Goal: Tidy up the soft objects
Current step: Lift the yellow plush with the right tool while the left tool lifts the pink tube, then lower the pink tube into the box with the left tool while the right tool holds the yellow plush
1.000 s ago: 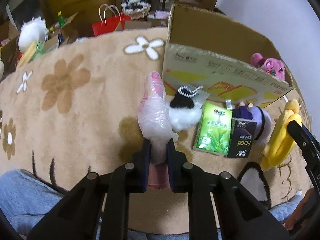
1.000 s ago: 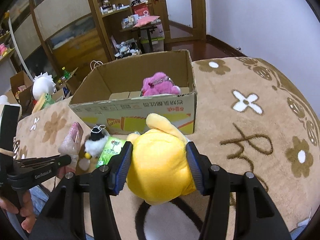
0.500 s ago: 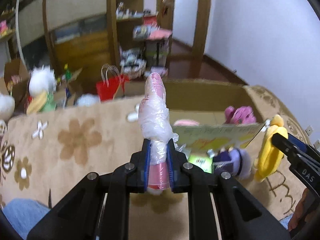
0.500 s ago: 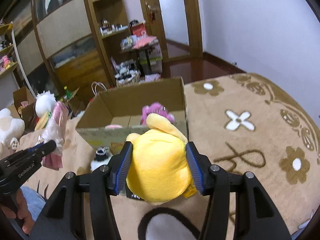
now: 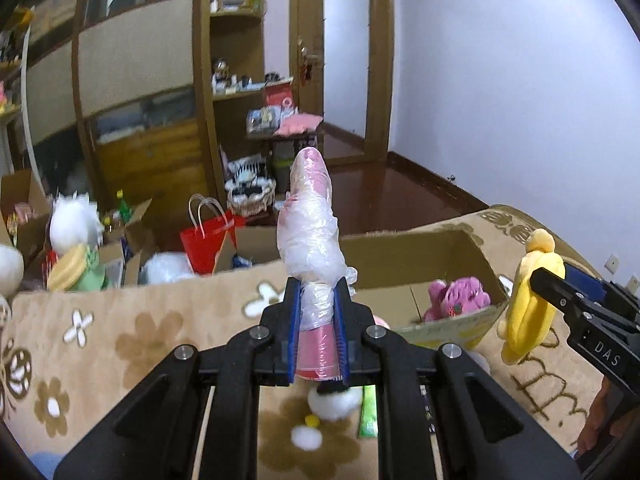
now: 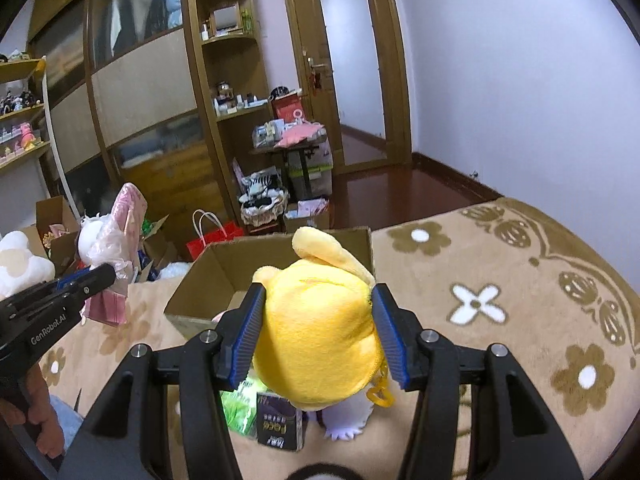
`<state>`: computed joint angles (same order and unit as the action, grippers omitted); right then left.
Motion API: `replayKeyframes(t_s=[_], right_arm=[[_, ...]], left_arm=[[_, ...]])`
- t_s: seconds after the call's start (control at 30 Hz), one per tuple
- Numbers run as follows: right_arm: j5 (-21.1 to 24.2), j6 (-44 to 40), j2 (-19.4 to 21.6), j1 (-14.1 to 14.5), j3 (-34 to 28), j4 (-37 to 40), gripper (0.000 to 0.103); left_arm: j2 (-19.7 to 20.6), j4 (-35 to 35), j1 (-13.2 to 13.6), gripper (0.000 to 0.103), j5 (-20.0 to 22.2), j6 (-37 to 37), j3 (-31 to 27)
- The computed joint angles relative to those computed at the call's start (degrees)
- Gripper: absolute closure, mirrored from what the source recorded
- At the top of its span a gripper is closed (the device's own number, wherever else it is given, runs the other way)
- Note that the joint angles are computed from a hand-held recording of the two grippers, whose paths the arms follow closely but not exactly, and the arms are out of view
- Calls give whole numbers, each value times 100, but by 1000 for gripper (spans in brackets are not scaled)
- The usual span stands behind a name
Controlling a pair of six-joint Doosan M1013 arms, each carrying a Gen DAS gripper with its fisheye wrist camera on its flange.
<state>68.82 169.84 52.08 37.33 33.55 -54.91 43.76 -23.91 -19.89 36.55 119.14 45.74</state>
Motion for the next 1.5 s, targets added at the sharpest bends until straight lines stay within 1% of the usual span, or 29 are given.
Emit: replayKeyframes(t_s=[0.2, 0.3, 0.4, 0.5, 0.6, 0.67, 0.8, 0.93, 1.0, 1.1, 1.2, 1.27, 1.4, 1.5], right_arm=[[32, -46, 96, -70, -195, -154, 46], [93, -225, 198, -105, -396, -226, 46], [126, -436, 308, -130, -609, -277, 46], [191, -724, 450, -152, -886, -309, 46], [238, -940, 585, -158, -1145, -316, 46], [213, -1035, 669, -177, -1300, -291, 46], [226, -1277, 863, -216, -1626, -213, 46], [218, -1429, 954, -236, -1768, -182, 46], [183, -1455, 980, -250, -1813, -168, 46], [23, -1341, 919, -285, -1679, -156, 46], [-362, -1046, 730, -315, -1250, -182, 46], [-523, -904, 653, -322, -1064, -160, 46], [-504, -1002, 708, -343, -1128, -3, 46], [-681, -862, 625, -376, -954, 121, 45]], left_arm=[[104, -233, -59, 89, -190, 558, -139], [161, -320, -89, 89, -260, 785, -217], [285, -350, -97, 89, -119, 776, -447], [386, -217, -125, 89, -138, 741, -596], [514, -172, -139, 89, -20, 711, -807], [556, -60, -155, 89, -23, 653, -868], [708, 7, -155, 89, 174, 530, -1129], [855, 96, -157, 89, 415, 421, -1371], [885, 140, -162, 89, 462, 426, -1410], [925, 195, -180, 89, 577, 414, -1466], [964, 169, -179, 88, 707, 404, -1523], [996, 249, -195, 89, 786, 370, -1568], [1016, 353, -222, 89, 801, 419, -1564], [1070, 526, -250, 89, 870, 355, -1649]])
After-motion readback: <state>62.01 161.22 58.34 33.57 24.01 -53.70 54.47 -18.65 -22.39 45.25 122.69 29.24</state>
